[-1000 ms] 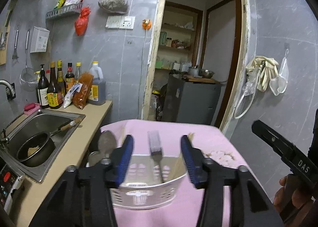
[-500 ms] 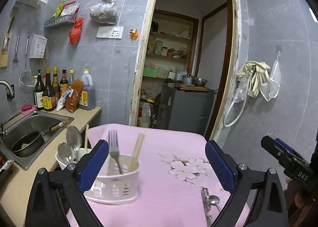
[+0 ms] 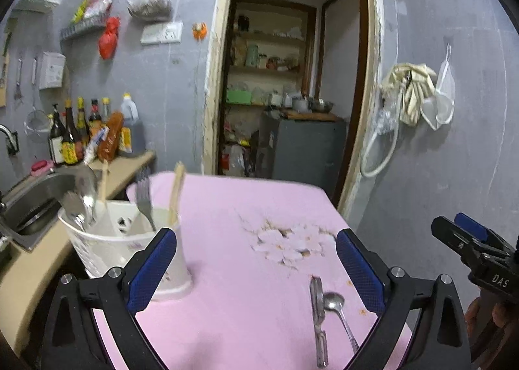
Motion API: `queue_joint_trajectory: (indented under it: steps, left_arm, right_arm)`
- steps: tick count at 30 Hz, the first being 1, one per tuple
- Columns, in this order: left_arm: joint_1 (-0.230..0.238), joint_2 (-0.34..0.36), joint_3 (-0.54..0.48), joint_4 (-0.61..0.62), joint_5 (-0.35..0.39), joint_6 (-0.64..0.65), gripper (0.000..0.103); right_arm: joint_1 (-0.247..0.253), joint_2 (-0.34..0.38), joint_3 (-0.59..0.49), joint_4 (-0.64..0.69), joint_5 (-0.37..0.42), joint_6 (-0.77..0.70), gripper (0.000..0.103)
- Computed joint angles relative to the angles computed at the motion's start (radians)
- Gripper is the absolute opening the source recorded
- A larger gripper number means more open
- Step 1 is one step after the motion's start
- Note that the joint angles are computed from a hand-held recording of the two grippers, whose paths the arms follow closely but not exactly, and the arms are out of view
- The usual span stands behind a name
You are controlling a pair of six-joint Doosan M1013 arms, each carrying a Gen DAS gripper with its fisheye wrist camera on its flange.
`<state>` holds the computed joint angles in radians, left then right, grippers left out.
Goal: Organize utensils
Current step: 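Lower the right gripper toward the steel spoons on the cloth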
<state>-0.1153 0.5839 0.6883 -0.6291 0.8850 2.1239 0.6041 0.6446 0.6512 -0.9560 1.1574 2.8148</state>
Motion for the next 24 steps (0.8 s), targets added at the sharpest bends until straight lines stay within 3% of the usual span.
queue_joint_trajectory:
  steps: [7, 9, 15, 20, 24]
  left_arm:
    - [-0.012, 0.056, -0.064, 0.030, 0.150, -0.034, 0.099]
    - [-0.015, 0.072, -0.085, 0.035, 0.189, -0.039, 0.095]
    - [-0.026, 0.147, -0.198, 0.042, 0.352, -0.065, 0.076]
    - [-0.028, 0.268, -0.405, 0.027, 0.547, -0.164, 0.062]
    - [-0.032, 0.352, -0.556, 0.028, 0.655, -0.242, 0.057]
  right_arm:
    - [-0.047, -0.019, 0.070, 0.218, -0.051, -0.063, 0.100]
    - [-0.058, -0.023, 0.091, 0.279, -0.075, -0.075, 0.097]
    - [-0.094, -0.012, 0.112, 0.477, -0.125, -0.170, 0.073]
    - [-0.115, 0.015, 0.093, 0.648, -0.150, -0.282, 0.053]
    - [-0.121, 0.056, 0.034, 0.731, -0.106, -0.377, 0.044]
